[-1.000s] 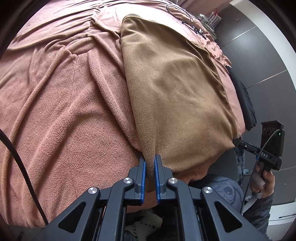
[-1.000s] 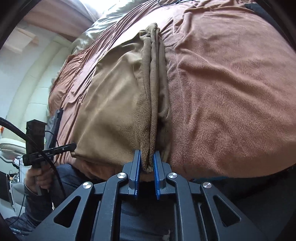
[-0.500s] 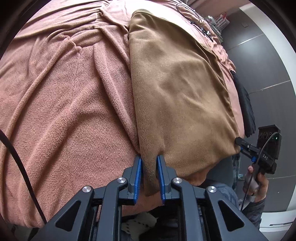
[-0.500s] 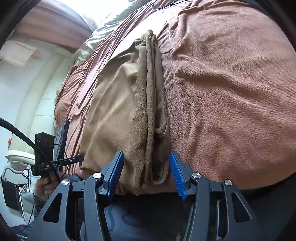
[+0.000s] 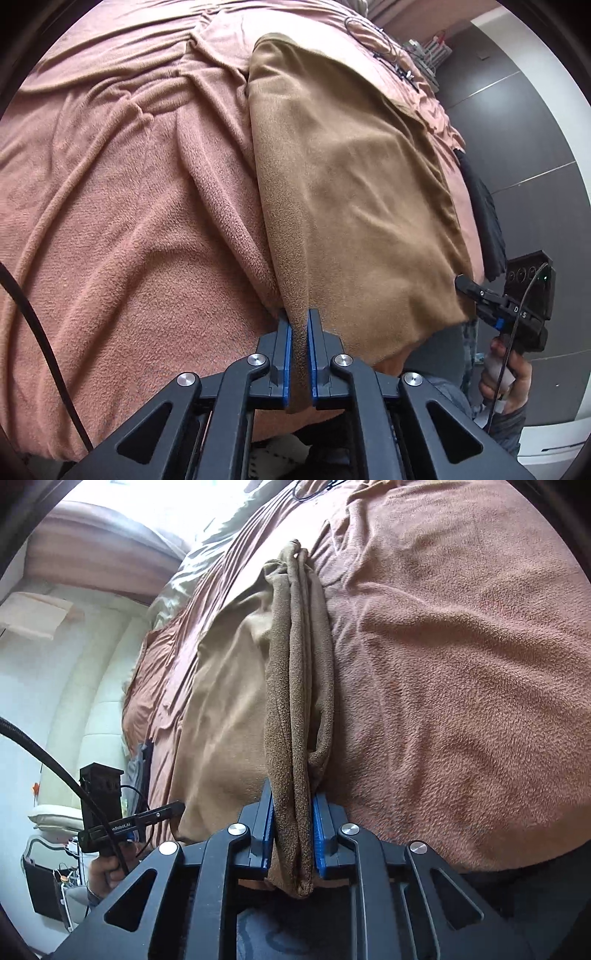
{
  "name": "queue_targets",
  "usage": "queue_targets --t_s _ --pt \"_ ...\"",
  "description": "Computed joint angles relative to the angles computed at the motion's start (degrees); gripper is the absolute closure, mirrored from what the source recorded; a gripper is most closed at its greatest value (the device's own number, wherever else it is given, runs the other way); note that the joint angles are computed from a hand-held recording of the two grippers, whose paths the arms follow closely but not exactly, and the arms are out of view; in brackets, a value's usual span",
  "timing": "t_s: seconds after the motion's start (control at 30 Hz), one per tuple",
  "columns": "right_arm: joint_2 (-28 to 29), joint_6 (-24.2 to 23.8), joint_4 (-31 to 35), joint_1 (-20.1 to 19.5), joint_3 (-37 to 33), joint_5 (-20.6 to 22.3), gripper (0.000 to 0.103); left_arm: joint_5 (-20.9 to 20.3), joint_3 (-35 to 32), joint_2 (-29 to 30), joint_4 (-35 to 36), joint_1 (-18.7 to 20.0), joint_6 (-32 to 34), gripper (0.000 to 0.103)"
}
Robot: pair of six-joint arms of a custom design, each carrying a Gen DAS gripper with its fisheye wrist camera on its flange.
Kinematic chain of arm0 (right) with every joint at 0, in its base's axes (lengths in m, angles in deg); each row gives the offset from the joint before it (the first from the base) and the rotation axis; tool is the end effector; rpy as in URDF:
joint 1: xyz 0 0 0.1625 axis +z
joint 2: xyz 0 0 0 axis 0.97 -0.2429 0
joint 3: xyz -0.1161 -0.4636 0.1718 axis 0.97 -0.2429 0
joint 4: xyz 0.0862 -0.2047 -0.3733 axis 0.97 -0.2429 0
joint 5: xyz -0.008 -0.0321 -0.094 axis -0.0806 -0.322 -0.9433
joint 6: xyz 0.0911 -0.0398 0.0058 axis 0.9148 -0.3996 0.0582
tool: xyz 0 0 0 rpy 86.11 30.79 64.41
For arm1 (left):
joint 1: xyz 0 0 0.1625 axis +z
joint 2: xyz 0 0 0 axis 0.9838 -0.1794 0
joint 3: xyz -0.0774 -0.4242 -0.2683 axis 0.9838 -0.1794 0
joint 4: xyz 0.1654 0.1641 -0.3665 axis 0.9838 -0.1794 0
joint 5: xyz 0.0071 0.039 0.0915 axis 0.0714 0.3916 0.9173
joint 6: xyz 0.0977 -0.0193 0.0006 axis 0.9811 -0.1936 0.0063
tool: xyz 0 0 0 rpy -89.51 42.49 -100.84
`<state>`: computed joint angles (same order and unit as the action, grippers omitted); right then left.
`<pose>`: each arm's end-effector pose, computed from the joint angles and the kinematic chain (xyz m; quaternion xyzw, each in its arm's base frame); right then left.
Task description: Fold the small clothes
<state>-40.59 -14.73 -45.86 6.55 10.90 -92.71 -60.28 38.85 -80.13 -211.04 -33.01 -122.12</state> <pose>0.0537 -0.7112 0.2778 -0.1670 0.9829 -0.0599 0.0490 -0.2419 -0.5203 0.0630 -0.1205 0.9599 -0.2213 0.1232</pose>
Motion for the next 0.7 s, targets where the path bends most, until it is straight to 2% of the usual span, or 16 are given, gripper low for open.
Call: queue_targets --t_s 0.1,0.27,0.4,0.5,0.57,0.6,0.63,0.7 --pt "-0.7 -0.9 0.7 -0.3 0.9 1.1 0.089 1.0 1.1 -1.4 -0.2 -0.9 0.3 0.096" --pt "-0.7 -3.7 3.4 -0.3 1.4 0.0 0.089 2.1 2.9 -3.9 2.7 -2.3 -0.7 0.097" --pt "-0.7 -6.7 5.1 0.5 2.1 -2.8 0.089 0.9 3.0 -4.4 6.0 -2.4 -1.6 0.096" --pt "0.0 -6.2 3.8 1.4 1.6 -5.0 0.086 0.0 2.4 -4.2 5.8 -1.6 -1.7 0.095" --pt "0.6 -5.2 4.2 1.5 0.4 -4.3 0.078 1.0 2.1 -3.9 5.8 -1.6 -1.6 0.087" --pt "0.9 -4.7 3.7 1.6 -0.1 -4.1 0.069 1.6 2.1 -3.9 5.7 -1.7 -1.6 0.077" --pt "1.0 -4.4 3.5 1.6 -0.4 -4.1 0.061 2.1 2.1 -3.7 5.2 -1.6 -1.4 0.072" --pt "1.9 -4.0 3.8 1.5 -1.9 -3.4 0.06 2.1 1.9 -3.4 4.3 -1.0 -1.0 0.072"
